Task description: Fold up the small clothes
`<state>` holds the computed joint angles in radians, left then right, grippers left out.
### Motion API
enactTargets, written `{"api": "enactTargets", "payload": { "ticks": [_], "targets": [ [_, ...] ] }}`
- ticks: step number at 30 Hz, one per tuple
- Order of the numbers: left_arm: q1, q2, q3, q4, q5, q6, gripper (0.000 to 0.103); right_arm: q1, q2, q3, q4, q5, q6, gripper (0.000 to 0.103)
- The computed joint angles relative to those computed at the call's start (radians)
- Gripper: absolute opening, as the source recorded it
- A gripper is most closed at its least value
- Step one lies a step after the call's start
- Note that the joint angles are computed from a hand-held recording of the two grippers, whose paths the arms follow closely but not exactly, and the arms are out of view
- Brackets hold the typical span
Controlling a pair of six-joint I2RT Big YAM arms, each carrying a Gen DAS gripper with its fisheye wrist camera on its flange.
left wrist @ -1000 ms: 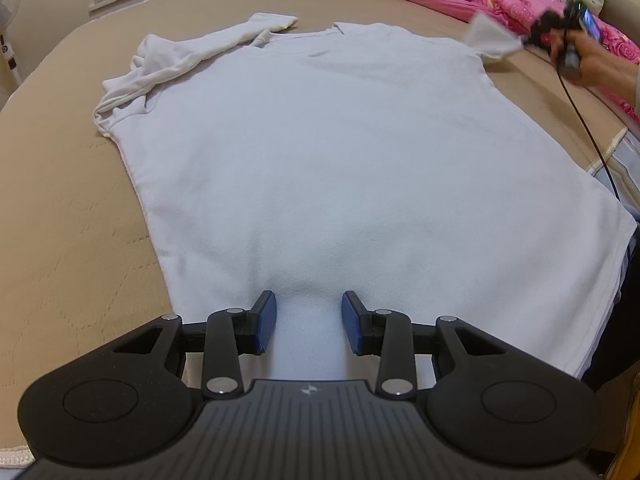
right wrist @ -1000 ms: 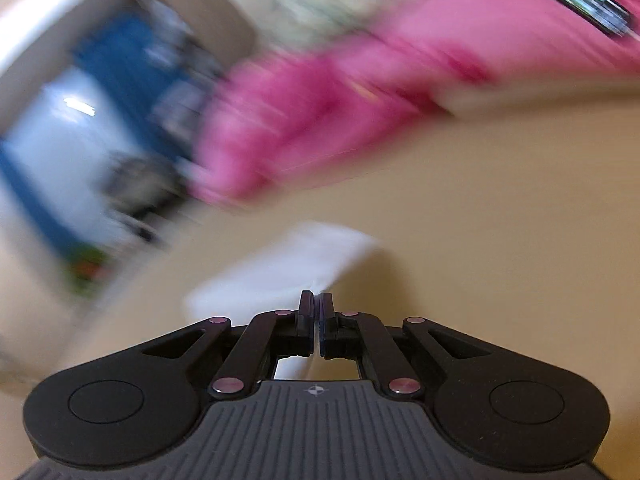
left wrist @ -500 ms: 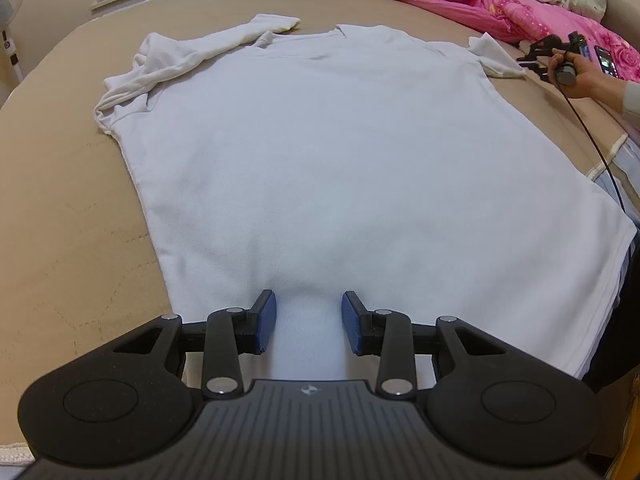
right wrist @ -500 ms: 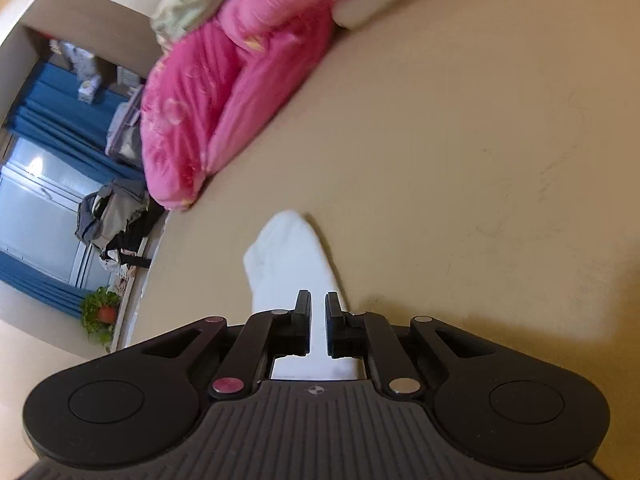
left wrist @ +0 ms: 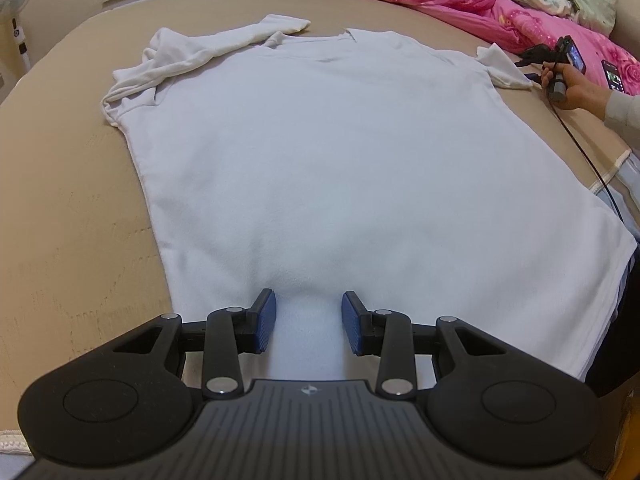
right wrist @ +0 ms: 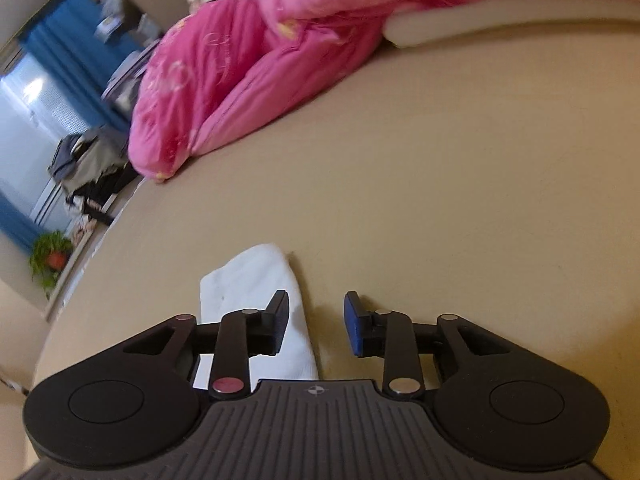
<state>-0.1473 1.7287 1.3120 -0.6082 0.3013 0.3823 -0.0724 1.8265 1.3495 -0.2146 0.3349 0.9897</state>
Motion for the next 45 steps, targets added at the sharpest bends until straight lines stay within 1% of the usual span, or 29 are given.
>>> {"api": "enactTargets", "payload": {
  "ticks": [4,5,6,7,8,9,11,12,13,14,15,17,18,20,21,22,25,26,27,30,32,34,35,37,40,41,42,44,45],
  "targets": [
    [0.001,0.006,0.010,-0.011,0.004,0.001,0.040,0.019,0.030,0.054,-0.050,0.027,-0.114,0.033],
    [0.001,0.006,0.010,-0.011,0.004,0.001,0.040,0.016,0.031,0.055,-0.040,0.014,-0.122,0.030],
    [0.001,0.006,0.010,-0.010,0.003,0.000,0.040,0.015,0.035,0.055,-0.022,-0.011,-0.120,0.013],
    [0.003,0.009,0.013,-0.012,0.006,0.003,0.040,0.011,0.033,0.047,0.004,-0.051,-0.114,0.004],
    [0.004,0.011,0.015,-0.014,0.006,0.002,0.040,0.011,0.035,0.049,0.020,-0.062,-0.113,0.003],
    [0.003,0.011,0.016,-0.016,0.006,0.002,0.040,0.016,0.028,0.038,0.045,-0.043,-0.126,0.002],
    [0.004,0.014,0.019,-0.016,0.004,0.005,0.040,0.031,0.001,-0.001,0.123,0.077,-0.102,0.002],
    [0.003,0.013,0.018,-0.015,0.002,0.005,0.040,0.044,-0.024,-0.030,0.145,0.217,-0.028,0.002],
    [0.003,0.014,0.018,-0.013,0.000,0.007,0.040,0.058,-0.042,-0.046,0.117,0.383,0.070,0.002],
    [0.002,0.013,0.017,-0.012,-0.001,0.007,0.040,0.061,-0.054,-0.051,0.038,0.482,0.186,0.002],
    [0.003,0.014,0.019,-0.012,-0.001,0.008,0.040,0.058,-0.060,-0.045,-0.064,0.498,0.292,0.002],
    [0.003,0.015,0.019,-0.013,-0.001,0.009,0.040,0.045,-0.057,-0.042,-0.187,0.422,0.363,0.002],
    [0.003,0.015,0.019,-0.014,0.000,0.009,0.040,0.045,-0.056,-0.048,-0.221,0.411,0.378,0.002],
    [0.003,0.015,0.020,-0.016,-0.001,0.009,0.040,0.053,-0.075,-0.073,-0.221,0.431,0.378,0.001],
    [0.003,0.015,0.021,-0.017,-0.002,0.008,0.040,0.055,-0.075,-0.054,-0.274,0.446,0.372,0.001],
    [0.003,0.015,0.023,-0.018,-0.003,0.007,0.040,0.060,-0.075,-0.022,-0.374,0.482,0.400,0.001],
    [0.001,0.009,0.017,-0.010,-0.012,0.005,0.042,0.062,-0.072,0.061,-0.692,0.535,0.605,0.005],
    [0.000,0.008,0.017,-0.011,-0.013,0.006,0.042,0.067,-0.090,0.065,-0.751,0.553,0.657,0.009],
    [-0.001,0.008,0.020,-0.014,-0.014,0.004,0.043,0.075,-0.112,0.055,-0.760,0.571,0.674,0.009],
    [0.000,0.001,0.025,-0.016,-0.004,-0.012,0.045,0.112,-0.208,0.007,-0.585,0.584,0.521,0.009],
    [0.001,-0.007,0.027,0.007,0.014,-0.044,0.045,0.160,-0.281,-0.020,-0.418,0.578,0.356,0.009],
    [0.002,-0.020,0.024,0.055,0.027,-0.090,0.045,0.213,-0.332,-0.022,-0.281,0.528,0.175,0.022],
    [0.003,-0.026,0.024,0.077,0.030,-0.113,0.045,0.246,-0.352,-0.020,-0.245,0.503,0.114,0.030],
    [0.004,-0.033,0.033,0.116,0.023,-0.157,0.045,0.322,-0.370,0.023,-0.242,0.440,0.006,0.035],
    [-0.002,-0.018,0.080,0.134,-0.007,-0.193,0.045,0.444,-0.357,0.112,-0.325,0.351,-0.051,0.041],
    [-0.006,-0.009,0.100,0.130,-0.022,-0.199,0.039,0.484,-0.345,0.137,-0.348,0.314,-0.051,0.044],
    [-0.013,0.011,0.135,0.121,-0.040,-0.206,0.025,0.518,-0.331,0.154,-0.358,0.280,-0.048,0.048],
    [-0.026,0.056,0.211,0.095,-0.068,-0.204,0.011,0.577,-0.289,0.174,-0.340,0.160,-0.053,0.053],
    [-0.038,0.082,0.253,0.089,-0.097,-0.201,0.008,0.597,-0.265,0.178,-0.316,0.115,-0.067,0.053]
  ]
}}
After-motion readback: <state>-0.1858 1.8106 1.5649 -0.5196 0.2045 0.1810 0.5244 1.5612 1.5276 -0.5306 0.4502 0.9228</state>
